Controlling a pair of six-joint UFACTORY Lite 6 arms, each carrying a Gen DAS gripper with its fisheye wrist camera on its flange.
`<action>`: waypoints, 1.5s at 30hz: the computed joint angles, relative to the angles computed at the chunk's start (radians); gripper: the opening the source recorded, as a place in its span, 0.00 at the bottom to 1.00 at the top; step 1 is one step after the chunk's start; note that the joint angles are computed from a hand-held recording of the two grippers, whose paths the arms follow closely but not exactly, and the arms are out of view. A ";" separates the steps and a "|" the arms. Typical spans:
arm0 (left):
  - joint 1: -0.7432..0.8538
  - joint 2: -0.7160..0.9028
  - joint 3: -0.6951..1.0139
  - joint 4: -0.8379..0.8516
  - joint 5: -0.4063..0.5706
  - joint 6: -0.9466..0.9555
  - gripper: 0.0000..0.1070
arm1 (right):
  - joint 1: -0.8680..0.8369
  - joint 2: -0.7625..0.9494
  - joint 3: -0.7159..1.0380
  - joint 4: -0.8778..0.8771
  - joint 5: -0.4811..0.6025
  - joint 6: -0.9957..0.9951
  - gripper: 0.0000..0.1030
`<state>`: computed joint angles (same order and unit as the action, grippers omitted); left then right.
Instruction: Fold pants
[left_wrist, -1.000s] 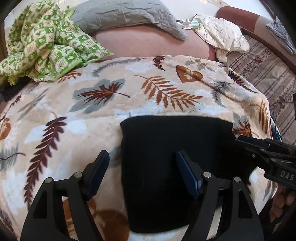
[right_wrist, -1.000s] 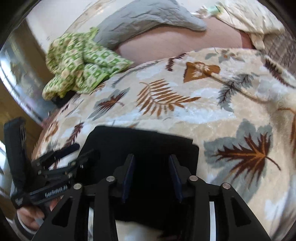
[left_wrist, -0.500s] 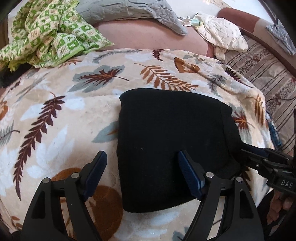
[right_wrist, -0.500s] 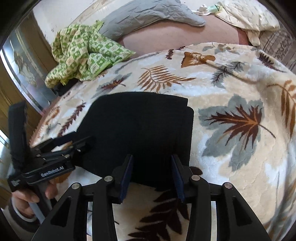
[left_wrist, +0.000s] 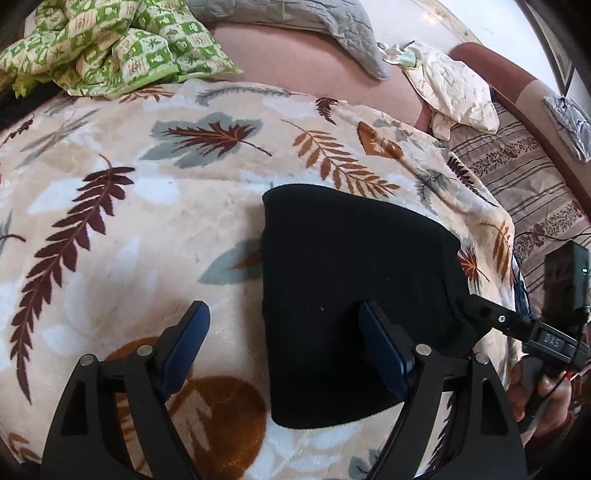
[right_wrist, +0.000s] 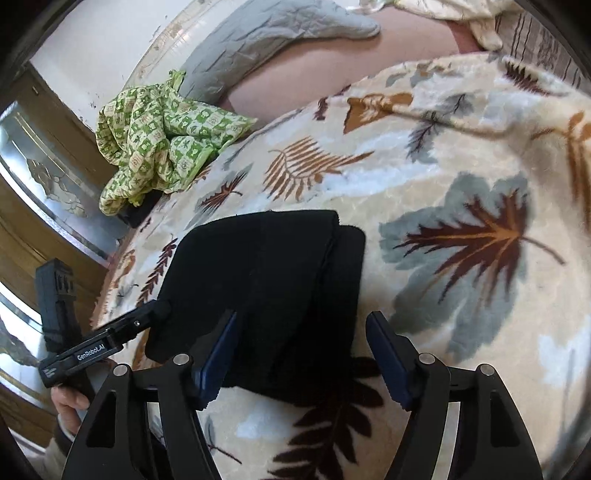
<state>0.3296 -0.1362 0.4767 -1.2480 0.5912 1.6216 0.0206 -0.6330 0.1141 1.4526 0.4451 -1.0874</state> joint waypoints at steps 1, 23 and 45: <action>-0.001 0.002 -0.001 -0.008 0.000 0.012 0.79 | -0.019 0.059 0.008 0.078 0.025 -0.093 0.70; -0.043 0.092 0.053 -0.053 0.119 0.021 0.45 | 0.077 0.025 0.031 0.282 -0.029 -0.261 0.36; -0.171 0.209 0.198 -0.284 -0.179 0.194 0.68 | 0.165 0.447 0.346 0.761 -0.189 -0.764 0.51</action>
